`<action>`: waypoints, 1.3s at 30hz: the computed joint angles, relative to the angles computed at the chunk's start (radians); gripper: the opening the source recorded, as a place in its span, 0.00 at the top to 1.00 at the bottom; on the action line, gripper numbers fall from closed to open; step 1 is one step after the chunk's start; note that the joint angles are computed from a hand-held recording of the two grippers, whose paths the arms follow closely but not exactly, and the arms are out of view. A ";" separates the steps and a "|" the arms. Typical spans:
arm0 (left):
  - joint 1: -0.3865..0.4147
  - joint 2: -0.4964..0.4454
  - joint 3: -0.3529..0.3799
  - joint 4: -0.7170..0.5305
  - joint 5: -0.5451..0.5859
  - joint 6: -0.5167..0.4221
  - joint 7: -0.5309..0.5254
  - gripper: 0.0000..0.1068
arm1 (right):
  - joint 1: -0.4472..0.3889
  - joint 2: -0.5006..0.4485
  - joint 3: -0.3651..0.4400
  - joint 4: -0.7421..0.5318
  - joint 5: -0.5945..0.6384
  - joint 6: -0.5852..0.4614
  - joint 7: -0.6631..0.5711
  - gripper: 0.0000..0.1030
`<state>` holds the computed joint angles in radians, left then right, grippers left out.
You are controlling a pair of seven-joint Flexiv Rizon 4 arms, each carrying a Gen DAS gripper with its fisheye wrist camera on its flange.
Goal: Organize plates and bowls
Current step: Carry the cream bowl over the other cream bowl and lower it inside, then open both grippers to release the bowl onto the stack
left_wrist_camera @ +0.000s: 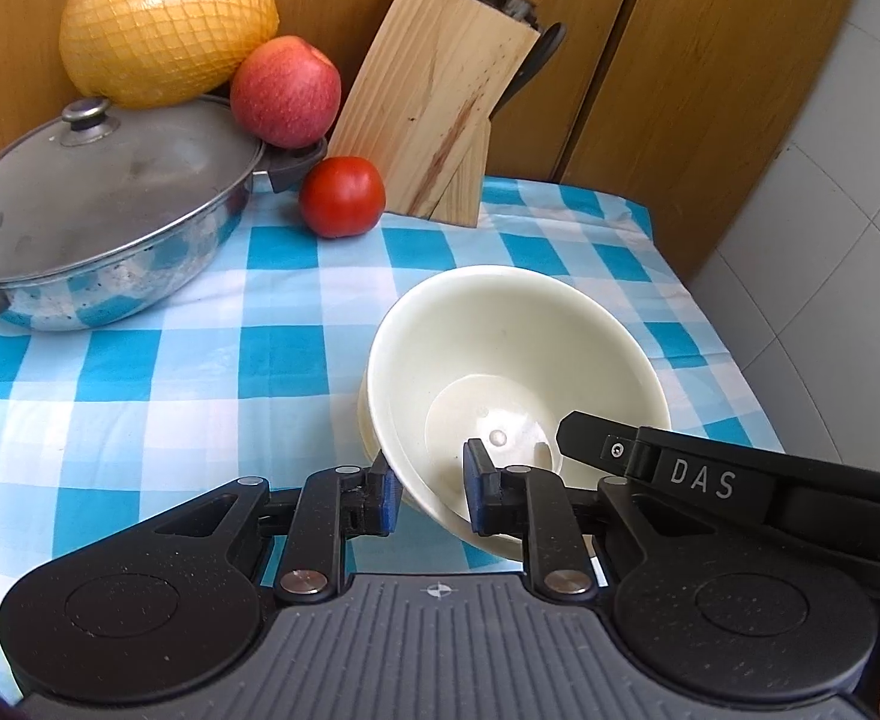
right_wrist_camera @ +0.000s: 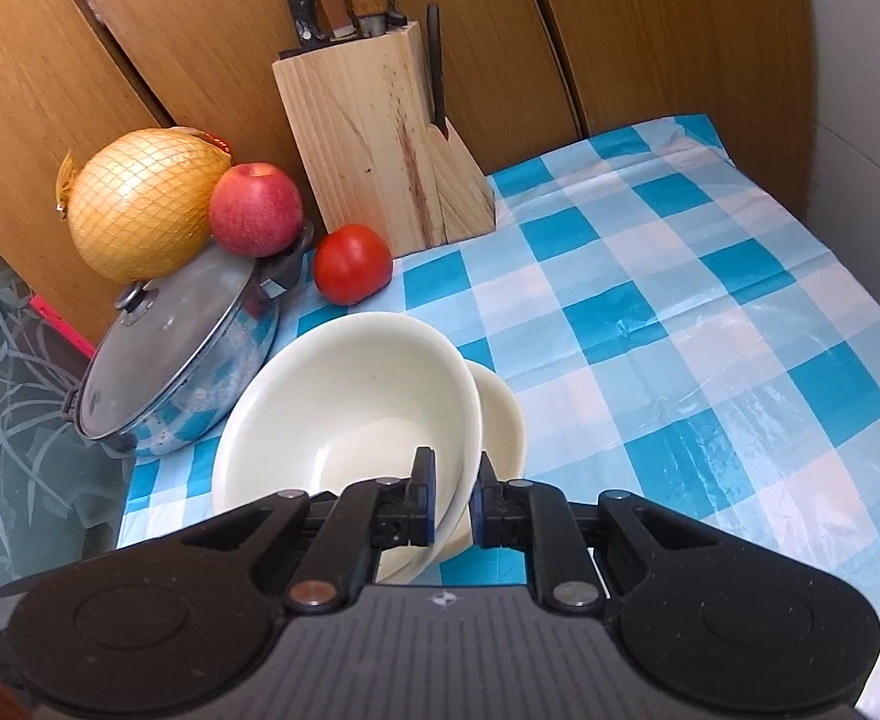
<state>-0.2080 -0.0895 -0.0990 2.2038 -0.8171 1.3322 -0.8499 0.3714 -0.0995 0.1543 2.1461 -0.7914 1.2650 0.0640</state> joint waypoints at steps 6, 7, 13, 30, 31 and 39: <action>0.012 -0.025 -0.003 -0.022 0.018 -0.014 -0.013 0.75 | 0.002 -0.020 -0.012 -0.009 -0.013 0.006 0.006 0.87; 0.014 -0.028 -0.005 -0.025 0.018 -0.015 -0.011 0.74 | 0.002 -0.022 -0.016 -0.009 -0.023 0.008 0.012 0.87; 0.021 -0.044 -0.003 -0.037 0.067 -0.016 -0.037 0.71 | 0.007 -0.030 -0.022 -0.020 -0.056 -0.022 0.017 0.86; 0.042 -0.053 -0.007 -0.047 0.121 -0.015 -0.087 0.70 | 0.002 -0.027 -0.026 -0.021 -0.090 -0.051 0.042 0.86; 0.043 -0.053 -0.006 -0.048 0.126 -0.018 -0.091 0.70 | -0.001 -0.025 -0.027 -0.019 -0.095 -0.050 0.050 0.86; 0.052 -0.051 -0.005 -0.044 0.145 -0.011 -0.097 0.65 | -0.021 -0.009 -0.021 -0.005 -0.107 -0.051 0.072 0.85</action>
<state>-0.1556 -0.1404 -0.1043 2.1597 -0.6725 1.3214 -0.9468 0.3505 -0.1084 0.1333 2.1410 -0.8984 1.2144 0.1358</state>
